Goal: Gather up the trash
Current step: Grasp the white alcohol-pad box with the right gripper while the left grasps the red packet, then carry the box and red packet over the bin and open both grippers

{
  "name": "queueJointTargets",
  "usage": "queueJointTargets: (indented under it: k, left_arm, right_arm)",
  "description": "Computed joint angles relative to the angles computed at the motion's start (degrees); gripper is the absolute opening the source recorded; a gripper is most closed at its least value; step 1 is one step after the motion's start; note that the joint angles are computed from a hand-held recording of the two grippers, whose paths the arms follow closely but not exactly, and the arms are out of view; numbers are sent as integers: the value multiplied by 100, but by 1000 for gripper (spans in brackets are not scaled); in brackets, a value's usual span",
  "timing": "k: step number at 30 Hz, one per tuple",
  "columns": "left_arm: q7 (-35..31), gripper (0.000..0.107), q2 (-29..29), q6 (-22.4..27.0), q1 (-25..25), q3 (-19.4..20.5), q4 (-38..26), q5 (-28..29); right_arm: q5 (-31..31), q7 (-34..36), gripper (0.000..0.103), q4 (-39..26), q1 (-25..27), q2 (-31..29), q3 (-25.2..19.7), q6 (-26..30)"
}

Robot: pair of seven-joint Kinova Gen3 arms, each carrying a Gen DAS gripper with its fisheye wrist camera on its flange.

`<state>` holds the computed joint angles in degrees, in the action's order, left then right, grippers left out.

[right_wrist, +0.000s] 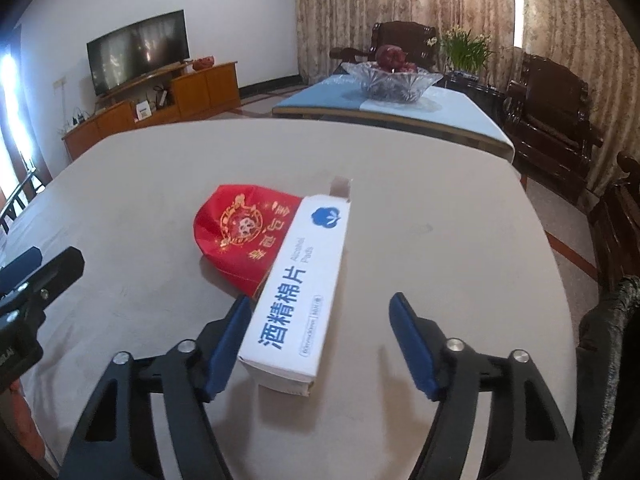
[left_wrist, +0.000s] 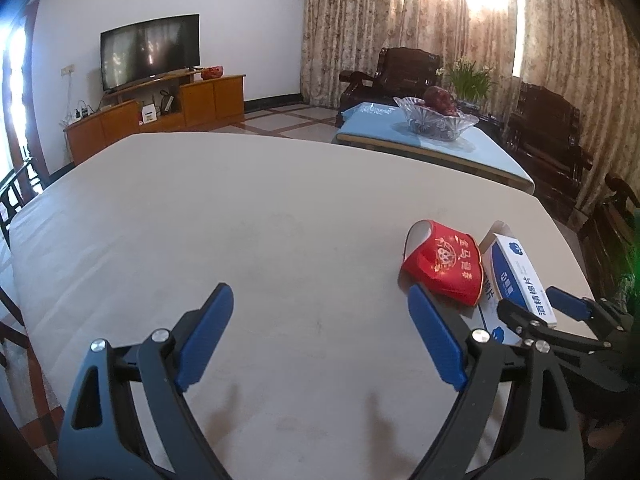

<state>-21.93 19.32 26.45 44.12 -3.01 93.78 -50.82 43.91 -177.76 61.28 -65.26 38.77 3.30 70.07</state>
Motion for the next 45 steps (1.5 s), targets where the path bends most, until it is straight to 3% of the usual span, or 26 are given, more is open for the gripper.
queueJointTargets:
  k: [4,5,8,14,19,23,28,35,38,45]
  left_arm:
    - [-124,86,65,-69,-63,41,-58,124]
    - [-146,86,81,-80,-53,30,-71,144]
    - [-317,86,167,-125,-81,56,-178,312]
    - [-838,85,443,-290,-101,80,-526,851]
    - [-1500,85,929,-223,-113,158,-1179,1432]
    - [-1993,85,1333,24,-141,198,-1763,1869]
    - [-2811,85,1839,789,-381,498,-2707,2637]
    - [-3670,55,2026,866,-613,686,-3015,3532]
    - [-3725,36,2005,699,-544,566,-2956,3734]
    - [-3305,32,1845,474,10,-14,-2727,3393]
  right_arm:
    - [-138,48,50,81,133,-32,-68,-187]
    - [-144,32,37,152,148,-70,-72,-284]
    - [-114,62,32,309,148,-170,-78,-395]
    - [118,-455,32,892,132,-532,-37,-270]
    - [348,-672,32,1207,234,-738,-167,-93]
    - [487,-758,32,1370,328,-825,-298,-71]
    - [538,-831,32,1512,446,-871,-406,-180]
    - [517,-927,32,1655,539,-918,-462,-346]
    - [523,-976,32,1687,535,-938,-467,-358]
    - [582,-948,32,1686,469,-982,-498,-228]
